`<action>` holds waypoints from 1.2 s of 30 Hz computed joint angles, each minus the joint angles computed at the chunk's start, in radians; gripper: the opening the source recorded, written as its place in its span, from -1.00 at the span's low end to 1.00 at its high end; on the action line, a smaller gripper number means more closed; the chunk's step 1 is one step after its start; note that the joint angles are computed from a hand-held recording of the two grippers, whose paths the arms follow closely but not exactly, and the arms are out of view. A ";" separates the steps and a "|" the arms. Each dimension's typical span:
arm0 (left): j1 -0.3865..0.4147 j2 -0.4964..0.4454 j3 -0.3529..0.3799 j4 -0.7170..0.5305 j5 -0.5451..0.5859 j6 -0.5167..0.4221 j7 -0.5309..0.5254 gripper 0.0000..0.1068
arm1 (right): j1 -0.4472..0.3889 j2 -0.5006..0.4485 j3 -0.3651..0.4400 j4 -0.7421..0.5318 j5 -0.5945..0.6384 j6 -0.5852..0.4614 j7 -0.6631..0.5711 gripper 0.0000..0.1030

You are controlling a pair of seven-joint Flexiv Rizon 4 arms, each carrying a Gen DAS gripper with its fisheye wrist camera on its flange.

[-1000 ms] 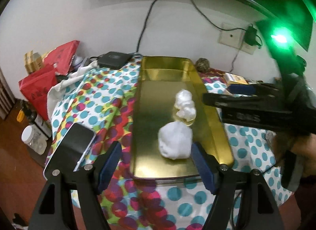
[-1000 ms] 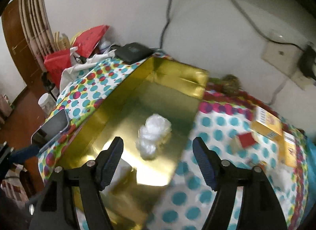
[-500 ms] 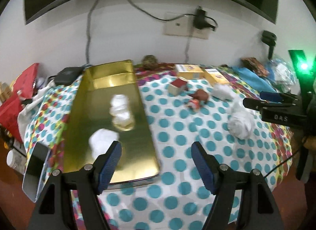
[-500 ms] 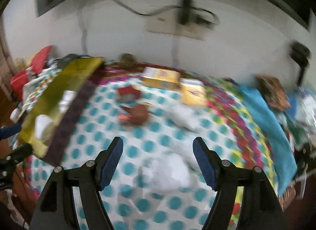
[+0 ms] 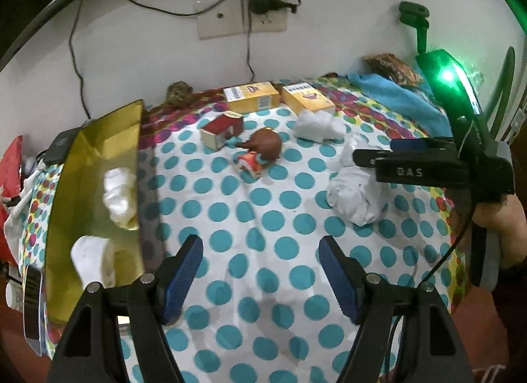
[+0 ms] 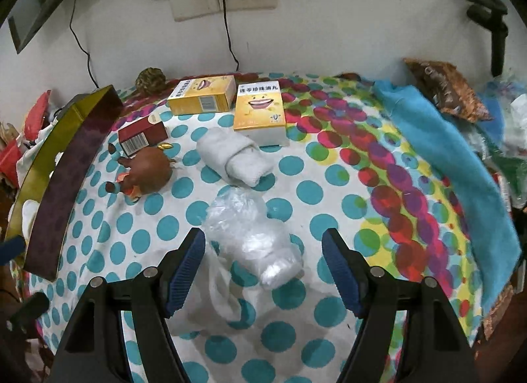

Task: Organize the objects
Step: 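Grasp the second plastic-wrapped bundle with the right tool while the left tool approaches the white rolled towel, then grasp the white rolled towel with the left tool and lift it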

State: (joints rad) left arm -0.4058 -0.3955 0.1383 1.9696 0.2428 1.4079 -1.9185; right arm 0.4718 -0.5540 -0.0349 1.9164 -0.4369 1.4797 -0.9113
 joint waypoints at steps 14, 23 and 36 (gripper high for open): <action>-0.031 -0.108 -0.021 -0.131 -0.010 -0.087 0.016 0.40 | 0.100 -0.038 -0.136 0.045 0.046 0.143 -0.041 -0.29; -0.043 -0.152 -0.048 -0.184 -0.042 -0.097 0.041 0.40 | 0.256 -0.005 -0.329 0.156 0.133 0.217 -0.057 -0.29; -0.078 -0.222 -0.039 -0.286 -0.060 -0.113 0.054 0.40 | 0.316 0.030 -0.378 0.241 0.275 0.247 -0.120 -0.29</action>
State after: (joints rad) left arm -0.4834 -0.6170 0.0995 1.6840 0.1833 1.2950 -1.8642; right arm 0.7875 -0.5245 -0.4130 2.1570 -0.1614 1.7265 -1.0311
